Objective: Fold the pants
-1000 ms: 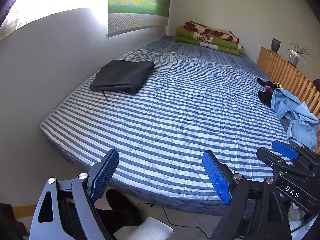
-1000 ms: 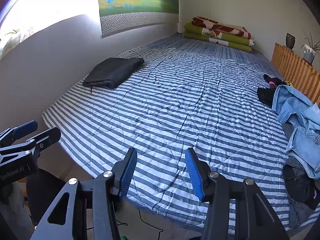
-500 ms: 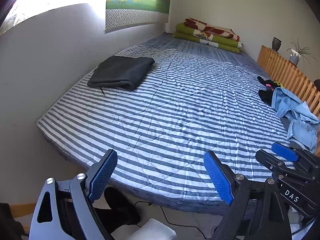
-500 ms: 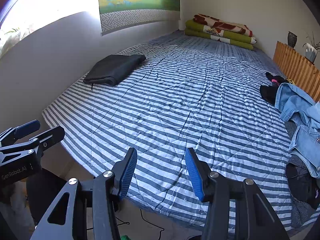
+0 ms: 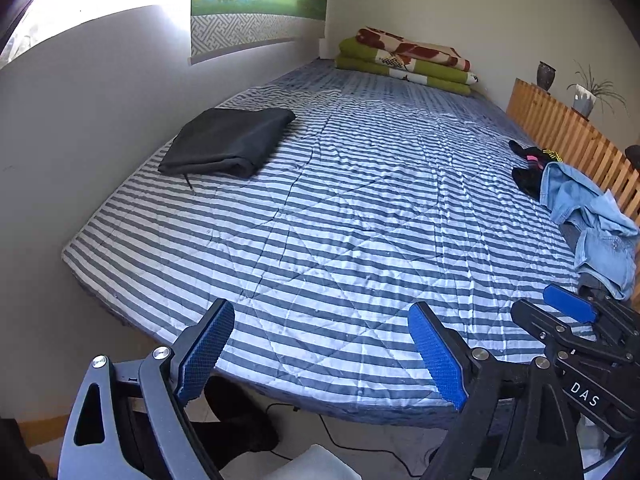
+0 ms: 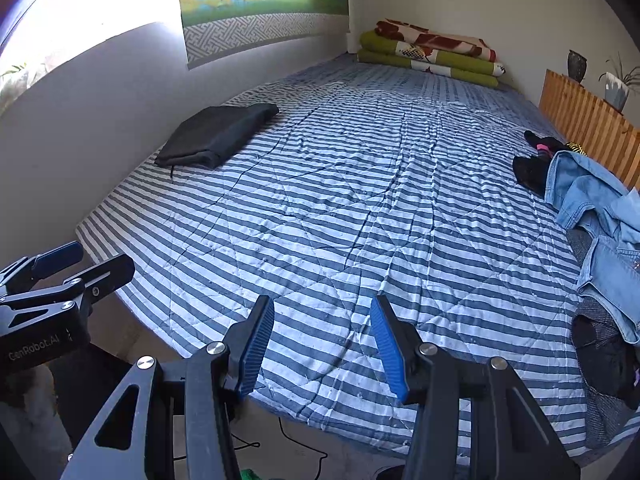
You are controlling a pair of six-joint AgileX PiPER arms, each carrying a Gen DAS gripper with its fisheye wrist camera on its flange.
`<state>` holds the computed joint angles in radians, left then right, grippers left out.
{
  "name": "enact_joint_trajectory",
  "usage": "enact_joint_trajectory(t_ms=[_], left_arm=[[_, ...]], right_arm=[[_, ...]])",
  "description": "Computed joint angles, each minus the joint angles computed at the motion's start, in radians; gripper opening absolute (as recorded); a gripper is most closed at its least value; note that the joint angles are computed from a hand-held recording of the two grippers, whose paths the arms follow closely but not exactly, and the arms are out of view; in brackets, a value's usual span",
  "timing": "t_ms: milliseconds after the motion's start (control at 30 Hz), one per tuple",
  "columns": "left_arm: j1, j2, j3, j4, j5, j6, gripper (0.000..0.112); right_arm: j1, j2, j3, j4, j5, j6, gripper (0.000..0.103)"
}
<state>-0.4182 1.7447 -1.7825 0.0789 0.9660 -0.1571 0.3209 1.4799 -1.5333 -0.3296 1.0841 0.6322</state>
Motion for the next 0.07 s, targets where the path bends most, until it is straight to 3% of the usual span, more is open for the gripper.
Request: enact_joint_trajectory(t_ms=[67], left_arm=[[-0.002, 0.025, -0.026, -0.015, 0.007, 0.018, 0.091]], right_arm=[[-0.008, 0.004, 0.005, 0.004, -0.003, -0.003, 0.046]])
